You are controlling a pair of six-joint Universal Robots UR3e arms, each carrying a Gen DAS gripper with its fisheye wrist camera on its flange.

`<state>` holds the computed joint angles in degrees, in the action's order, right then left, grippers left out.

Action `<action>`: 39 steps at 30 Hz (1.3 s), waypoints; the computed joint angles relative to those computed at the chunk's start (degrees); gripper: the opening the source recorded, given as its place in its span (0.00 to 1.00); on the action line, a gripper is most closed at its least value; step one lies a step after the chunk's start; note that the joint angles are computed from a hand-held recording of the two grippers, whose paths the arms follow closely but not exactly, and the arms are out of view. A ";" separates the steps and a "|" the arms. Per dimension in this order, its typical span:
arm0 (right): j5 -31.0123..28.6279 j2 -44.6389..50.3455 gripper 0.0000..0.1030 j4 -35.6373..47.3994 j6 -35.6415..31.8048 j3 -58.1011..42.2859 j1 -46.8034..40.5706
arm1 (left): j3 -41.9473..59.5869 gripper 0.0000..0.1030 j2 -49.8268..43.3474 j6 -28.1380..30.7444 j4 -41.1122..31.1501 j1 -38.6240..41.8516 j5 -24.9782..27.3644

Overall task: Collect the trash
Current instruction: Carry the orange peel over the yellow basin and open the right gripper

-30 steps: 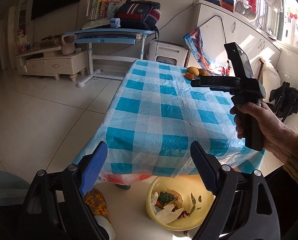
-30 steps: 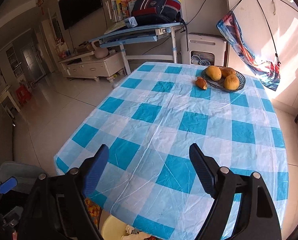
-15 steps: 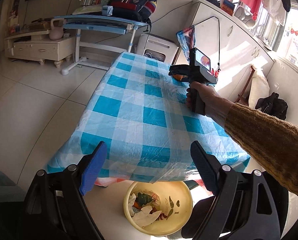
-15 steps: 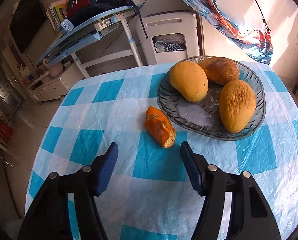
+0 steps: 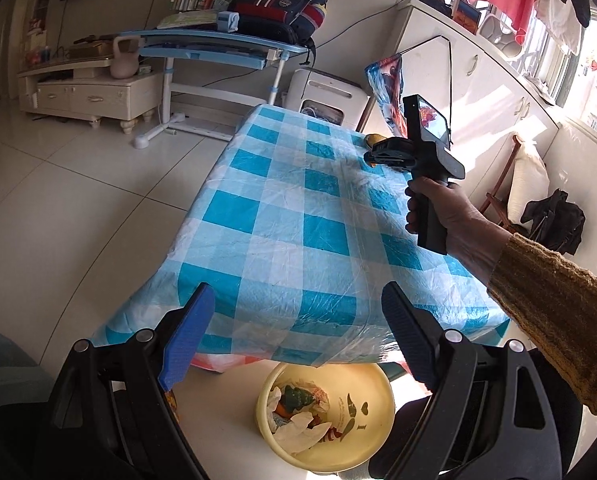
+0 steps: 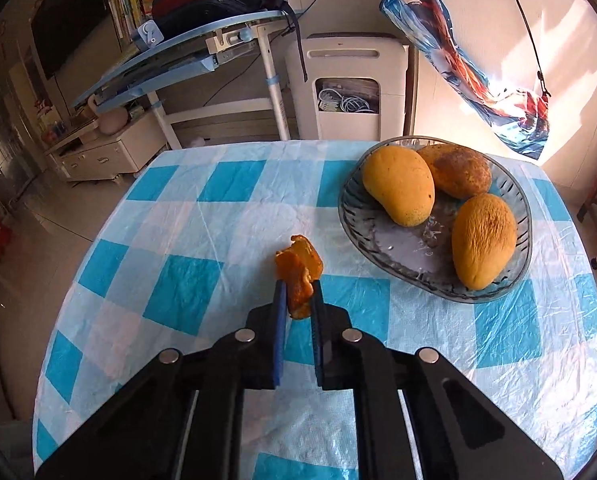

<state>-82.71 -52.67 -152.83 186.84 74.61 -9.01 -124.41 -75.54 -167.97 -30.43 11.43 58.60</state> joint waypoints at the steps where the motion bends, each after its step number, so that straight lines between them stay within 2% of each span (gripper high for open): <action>1: 0.66 -2.14 0.05 -1.31 -0.40 3.26 0.19 | -0.25 0.80 0.31 0.07 0.13 0.07 0.15; 7: 5.82 -16.47 0.04 -9.13 -1.88 23.62 -0.36 | -1.73 0.80 1.74 0.59 1.51 0.30 1.62; 11: 10.71 -25.78 0.04 -10.27 -2.77 34.16 -1.95 | -2.31 0.80 1.38 0.33 4.51 -0.87 4.37; 15: 16.40 -37.58 0.04 -8.50 -4.02 44.67 -2.55 | -2.63 0.80 0.61 -1.04 8.36 -2.32 7.36; 19: 19.34 -50.86 0.04 -3.64 -4.95 54.95 0.06 | -3.85 0.80 1.48 -1.40 12.38 -3.83 9.71; 23: 16.89 -59.70 0.04 0.47 -3.83 64.50 7.21 | -4.79 0.80 2.22 -0.74 13.27 -5.23 11.45; 25: 16.11 -58.42 0.04 0.89 -2.86 67.52 10.46 | -5.20 0.80 2.20 -0.22 13.50 -6.31 12.94; 26: 13.49 -56.23 0.05 -0.04 -1.78 67.86 12.85 | -5.32 0.81 2.18 0.10 13.31 -6.78 13.65; 27: 10.82 -53.27 0.07 0.59 -1.12 66.69 15.12 | -5.57 0.81 2.33 0.40 13.02 -7.00 14.10; 28: 9.92 -50.90 0.28 2.03 -1.05 65.37 16.10 | -5.90 0.81 2.77 0.58 12.60 -7.10 14.45; 30: 6.61 -50.53 0.59 -0.64 1.01 65.72 17.73 | -7.08 0.83 4.20 1.14 12.17 -6.45 14.45; 33: 4.21 -53.54 0.60 -2.44 3.94 66.88 17.77 | -8.72 0.86 6.99 2.14 10.92 -4.69 13.62; 34: 1.99 -54.75 0.64 -3.61 5.76 67.59 18.38 | -9.26 0.86 8.07 2.52 10.26 -3.98 13.16; 39: -14.62 -56.27 0.81 -12.50 16.41 69.60 27.54 | -10.85 0.89 11.44 4.96 8.22 -2.63 12.46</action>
